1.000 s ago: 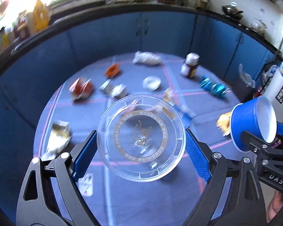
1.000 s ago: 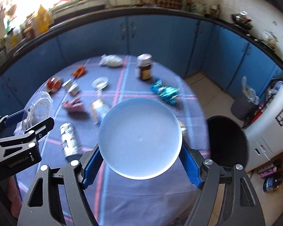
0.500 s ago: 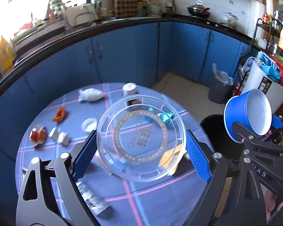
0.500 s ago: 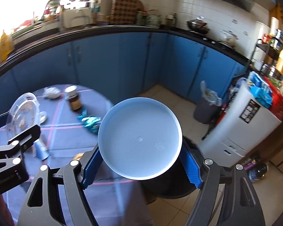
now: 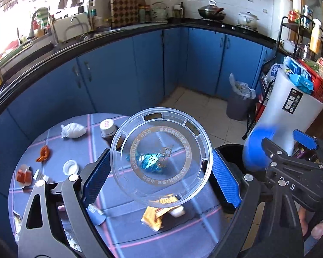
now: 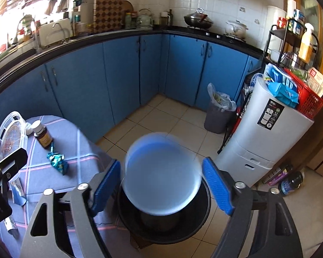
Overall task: Collect trash
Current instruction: 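Carry the lid and bowl with both tools over the black trash bin, then open the right tool to drop the bowl while the left tool drops the lid into the bin, then move both open tools back over the table toward the wrappers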
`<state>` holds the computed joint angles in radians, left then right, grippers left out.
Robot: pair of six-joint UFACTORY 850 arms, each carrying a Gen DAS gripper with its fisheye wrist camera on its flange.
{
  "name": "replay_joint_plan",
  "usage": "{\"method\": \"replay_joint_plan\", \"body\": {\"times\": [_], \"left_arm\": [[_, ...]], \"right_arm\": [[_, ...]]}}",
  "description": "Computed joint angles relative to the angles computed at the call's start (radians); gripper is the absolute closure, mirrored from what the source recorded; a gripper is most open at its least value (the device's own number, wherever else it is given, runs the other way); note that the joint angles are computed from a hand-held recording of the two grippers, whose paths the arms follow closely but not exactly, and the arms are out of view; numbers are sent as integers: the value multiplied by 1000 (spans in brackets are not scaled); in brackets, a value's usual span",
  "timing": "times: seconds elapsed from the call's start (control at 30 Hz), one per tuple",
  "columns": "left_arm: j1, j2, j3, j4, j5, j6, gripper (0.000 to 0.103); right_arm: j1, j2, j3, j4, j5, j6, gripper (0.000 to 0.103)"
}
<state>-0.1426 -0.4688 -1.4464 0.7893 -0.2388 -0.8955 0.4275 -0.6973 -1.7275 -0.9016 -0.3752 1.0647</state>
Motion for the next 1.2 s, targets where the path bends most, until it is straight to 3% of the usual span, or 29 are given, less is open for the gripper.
{"method": "replay_joint_plan", "body": {"times": [0.17, 0.4, 0.6, 0.73, 0.9, 1.0, 1.2], "left_arm": [[-23, -44, -57, -33, -28, 42, 15], [-55, -112, -159, -157, -57, 179, 15], [-91, -174, -244, -193, -69, 241, 14], [-101, -214, -299, -307, -80, 351, 13], [-116, -253, -351, -294, -104, 355, 12], [-116, -261, -360, -316, -103, 372, 5], [-109, -257, -352, -295, -113, 340, 5]], "right_arm": [[-10, -7, 14, -204, -9, 175, 16], [-45, -18, 5, -148, -10, 153, 16], [-63, -4, 31, -229, -23, 237, 16], [-78, -2, 40, -263, -38, 283, 16], [-92, -3, 45, -274, -55, 311, 16], [-99, -4, 48, -262, -54, 317, 16], [-103, -2, 49, -214, -29, 276, 16]]}}
